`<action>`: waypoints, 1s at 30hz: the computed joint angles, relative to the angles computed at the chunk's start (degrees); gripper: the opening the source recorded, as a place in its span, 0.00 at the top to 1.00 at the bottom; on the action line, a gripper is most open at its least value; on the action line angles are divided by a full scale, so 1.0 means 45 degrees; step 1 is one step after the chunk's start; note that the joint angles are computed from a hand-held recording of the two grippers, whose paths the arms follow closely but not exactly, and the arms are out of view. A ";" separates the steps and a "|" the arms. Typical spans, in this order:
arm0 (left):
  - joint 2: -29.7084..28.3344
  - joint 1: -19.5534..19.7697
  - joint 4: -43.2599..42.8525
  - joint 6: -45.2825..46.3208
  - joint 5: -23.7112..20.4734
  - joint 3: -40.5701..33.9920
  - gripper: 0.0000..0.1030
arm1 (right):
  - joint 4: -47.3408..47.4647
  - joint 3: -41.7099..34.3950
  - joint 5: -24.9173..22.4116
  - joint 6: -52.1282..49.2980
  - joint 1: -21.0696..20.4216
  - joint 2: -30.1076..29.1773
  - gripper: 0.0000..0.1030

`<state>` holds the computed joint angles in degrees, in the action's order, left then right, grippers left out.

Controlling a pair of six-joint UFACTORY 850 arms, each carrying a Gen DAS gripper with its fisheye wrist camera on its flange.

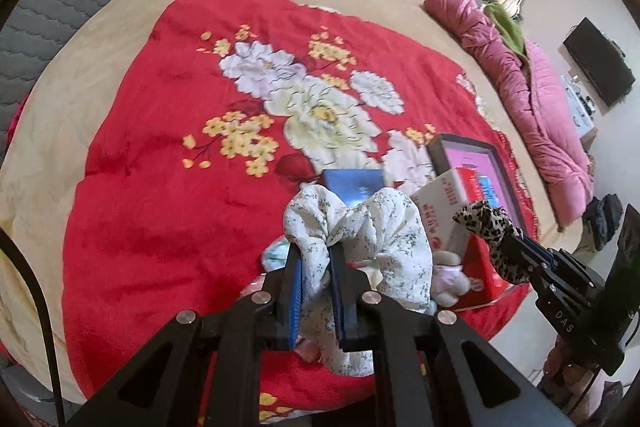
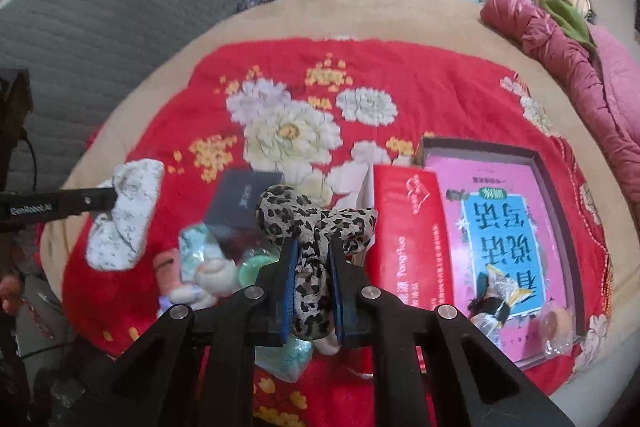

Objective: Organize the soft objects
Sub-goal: 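Carry both scrunchies up and over to the pink book tray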

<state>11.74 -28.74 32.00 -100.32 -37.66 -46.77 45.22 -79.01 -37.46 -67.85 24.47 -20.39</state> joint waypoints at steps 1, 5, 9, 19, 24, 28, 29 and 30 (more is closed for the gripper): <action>-0.0061 -0.0083 0.0055 -0.0035 -0.0109 -0.0150 0.87 | 0.0153 -0.0053 -0.0141 -0.0051 -0.0073 0.0034 0.85; -0.0442 -0.0357 0.0251 0.0045 -0.0512 -0.0780 0.87 | 0.0851 -0.0102 -0.0335 -0.0516 -0.0364 0.0226 0.85; -0.0851 -0.0544 0.0286 0.0250 -0.0671 -0.1398 0.87 | 0.1549 -0.0197 -0.0474 -0.0788 -0.0706 0.0336 0.85; -0.2273 -0.0727 0.0287 0.1400 -0.0364 -0.3396 0.87 | 0.2454 -0.0570 -0.0718 -0.0798 -0.1726 0.0372 0.85; -0.3084 -0.0692 -0.0054 0.2345 0.0019 -0.4442 0.87 | 0.2767 -0.0774 -0.0797 -0.0738 -0.2315 0.0383 0.85; -0.3712 -0.0723 -0.0194 0.2969 -0.0015 -0.5271 0.87 | 0.2936 -0.0960 -0.0734 -0.0699 -0.2742 0.0359 0.85; -0.3850 -0.0726 -0.0242 0.3101 -0.0029 -0.5434 0.87 | 0.2964 -0.1013 -0.0719 -0.0698 -0.2854 0.0343 0.85; -0.4016 -0.0729 -0.0297 0.3280 -0.0021 -0.5651 0.87 | 0.2954 -0.1087 -0.0709 -0.0662 -0.2967 0.0308 0.85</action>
